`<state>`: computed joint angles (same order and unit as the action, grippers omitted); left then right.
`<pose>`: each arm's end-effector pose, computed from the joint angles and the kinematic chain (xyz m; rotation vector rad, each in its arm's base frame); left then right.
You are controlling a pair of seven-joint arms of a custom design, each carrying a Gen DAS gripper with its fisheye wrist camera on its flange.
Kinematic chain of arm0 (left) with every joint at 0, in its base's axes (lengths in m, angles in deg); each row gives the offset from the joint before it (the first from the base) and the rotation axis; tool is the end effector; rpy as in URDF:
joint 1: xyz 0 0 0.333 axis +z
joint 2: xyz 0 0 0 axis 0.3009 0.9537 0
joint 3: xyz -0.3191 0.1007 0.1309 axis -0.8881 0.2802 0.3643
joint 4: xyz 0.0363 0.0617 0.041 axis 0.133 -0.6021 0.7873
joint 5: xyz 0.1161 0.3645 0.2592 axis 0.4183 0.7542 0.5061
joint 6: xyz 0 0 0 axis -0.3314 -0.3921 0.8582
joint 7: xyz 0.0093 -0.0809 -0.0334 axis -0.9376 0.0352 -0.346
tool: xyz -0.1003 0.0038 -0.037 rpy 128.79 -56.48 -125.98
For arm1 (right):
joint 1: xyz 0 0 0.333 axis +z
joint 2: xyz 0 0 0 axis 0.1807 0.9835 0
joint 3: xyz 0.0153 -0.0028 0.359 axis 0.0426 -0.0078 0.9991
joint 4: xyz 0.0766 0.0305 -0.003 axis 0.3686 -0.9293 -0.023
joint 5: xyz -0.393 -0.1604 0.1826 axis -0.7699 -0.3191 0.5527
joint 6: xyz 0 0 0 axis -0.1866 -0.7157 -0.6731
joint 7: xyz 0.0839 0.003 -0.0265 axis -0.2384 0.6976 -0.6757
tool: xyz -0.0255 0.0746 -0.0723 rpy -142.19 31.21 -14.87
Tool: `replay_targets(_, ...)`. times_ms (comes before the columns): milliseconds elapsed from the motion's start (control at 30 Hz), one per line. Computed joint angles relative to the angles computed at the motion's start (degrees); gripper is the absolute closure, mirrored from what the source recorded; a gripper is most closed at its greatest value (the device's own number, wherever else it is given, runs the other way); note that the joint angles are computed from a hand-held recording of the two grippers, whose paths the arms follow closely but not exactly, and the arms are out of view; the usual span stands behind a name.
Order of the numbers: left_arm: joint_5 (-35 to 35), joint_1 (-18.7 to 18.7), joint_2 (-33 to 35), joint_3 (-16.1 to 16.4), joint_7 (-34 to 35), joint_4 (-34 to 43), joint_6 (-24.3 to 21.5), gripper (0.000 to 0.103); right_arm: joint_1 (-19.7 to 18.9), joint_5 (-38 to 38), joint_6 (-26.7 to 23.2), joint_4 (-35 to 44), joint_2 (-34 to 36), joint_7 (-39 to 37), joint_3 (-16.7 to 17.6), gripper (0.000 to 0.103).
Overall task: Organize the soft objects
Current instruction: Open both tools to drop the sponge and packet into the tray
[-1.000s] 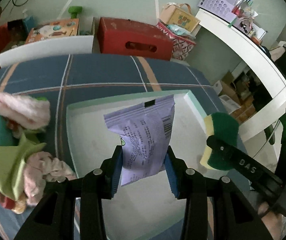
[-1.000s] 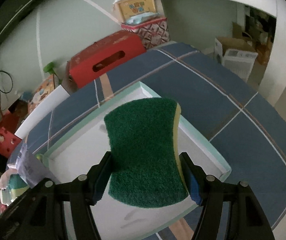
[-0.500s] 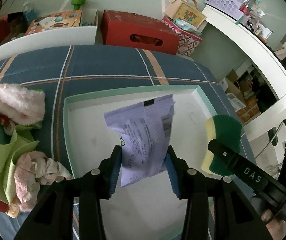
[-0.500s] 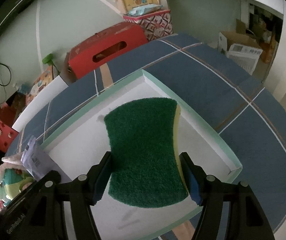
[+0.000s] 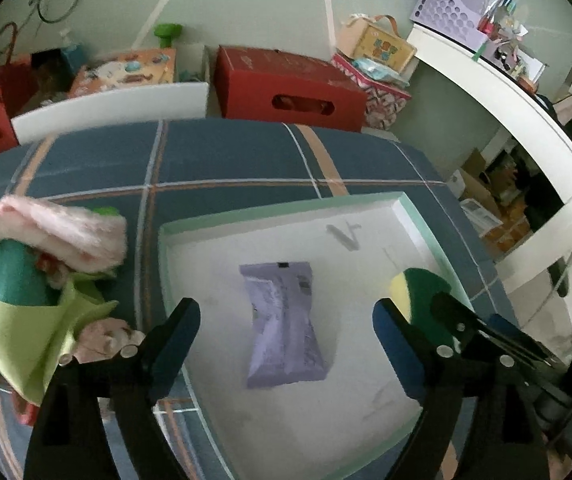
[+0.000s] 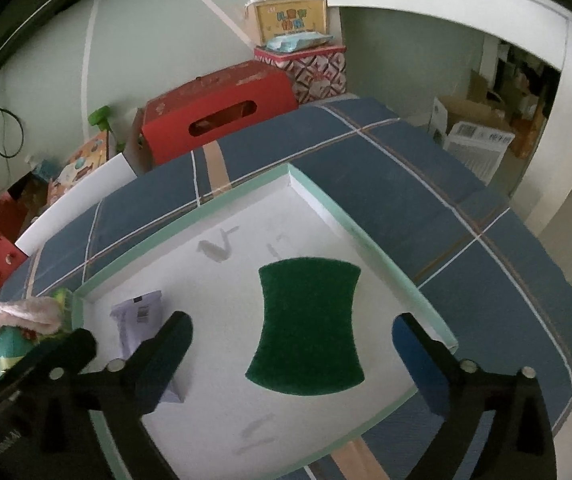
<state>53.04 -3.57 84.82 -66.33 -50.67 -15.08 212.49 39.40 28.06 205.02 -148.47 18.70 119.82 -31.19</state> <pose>0.6466 -0.3733 0.4640 -2.0630 1.8091 -0.8546 0.6855 0.3904 0.4992 -1.7638 1.9633 -0.5204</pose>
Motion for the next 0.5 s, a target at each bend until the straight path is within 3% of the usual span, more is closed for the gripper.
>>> replay_targets(167,8.9,-2.0,-2.5,2.2,-7.1,-0.8,-3.3,0.011,0.2,-1.6,2.6,-1.1,-0.8,1.3,-0.2,0.0)
replay_targets(233,10.8,-1.6,-3.4,1.8,-8.5,-1.2,-4.4,0.004,0.1,-1.2,3.6,-1.3,-0.8,1.0,0.0,0.0)
replay_targets(500,15.5,0.9,-8.6,-0.5,-12.6,-5.1,-8.4,0.003,-0.1,2.2,6.2,-0.9,-0.4,-3.3,1.7,0.0)
